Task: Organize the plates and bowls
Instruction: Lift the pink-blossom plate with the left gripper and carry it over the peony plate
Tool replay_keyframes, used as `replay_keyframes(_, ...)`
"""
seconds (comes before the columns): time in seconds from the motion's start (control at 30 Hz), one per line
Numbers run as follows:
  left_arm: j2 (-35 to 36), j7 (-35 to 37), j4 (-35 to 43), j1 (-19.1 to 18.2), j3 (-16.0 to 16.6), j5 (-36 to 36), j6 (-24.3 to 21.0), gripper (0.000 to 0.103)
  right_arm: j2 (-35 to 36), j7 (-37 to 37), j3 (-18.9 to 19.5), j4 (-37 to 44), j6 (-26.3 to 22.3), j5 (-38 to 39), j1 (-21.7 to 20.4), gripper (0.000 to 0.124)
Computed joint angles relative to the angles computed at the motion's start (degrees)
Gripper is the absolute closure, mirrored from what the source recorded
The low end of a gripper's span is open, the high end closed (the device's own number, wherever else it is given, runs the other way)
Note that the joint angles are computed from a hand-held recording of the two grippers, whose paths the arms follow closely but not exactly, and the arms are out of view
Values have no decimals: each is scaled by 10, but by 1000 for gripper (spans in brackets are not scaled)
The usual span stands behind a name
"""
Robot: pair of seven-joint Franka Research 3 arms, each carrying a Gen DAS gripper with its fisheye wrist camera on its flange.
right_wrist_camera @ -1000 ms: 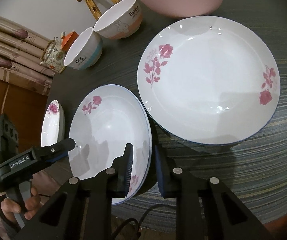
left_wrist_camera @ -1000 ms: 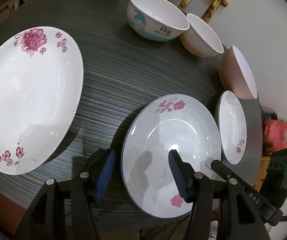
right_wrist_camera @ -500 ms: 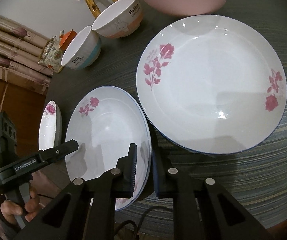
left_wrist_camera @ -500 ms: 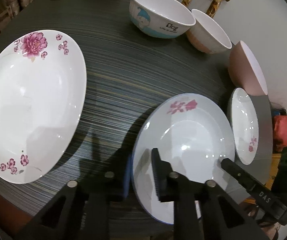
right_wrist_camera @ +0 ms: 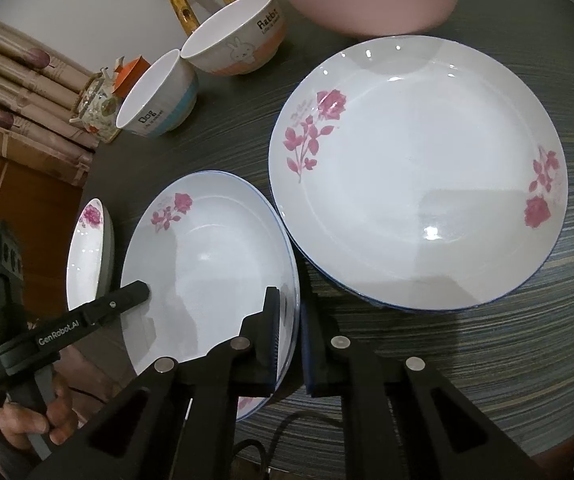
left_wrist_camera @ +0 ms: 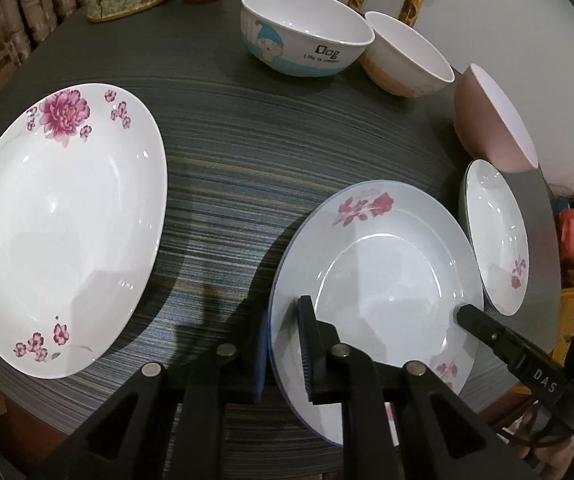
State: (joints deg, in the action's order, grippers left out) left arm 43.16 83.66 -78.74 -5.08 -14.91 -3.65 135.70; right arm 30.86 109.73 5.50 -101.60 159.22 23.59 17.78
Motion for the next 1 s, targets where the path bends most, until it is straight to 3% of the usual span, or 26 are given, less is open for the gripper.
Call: replay_keyframes(1.0,-45,14,-25,24,5,-7,35,89,-8,35,-27,38,-4,-74,33,115)
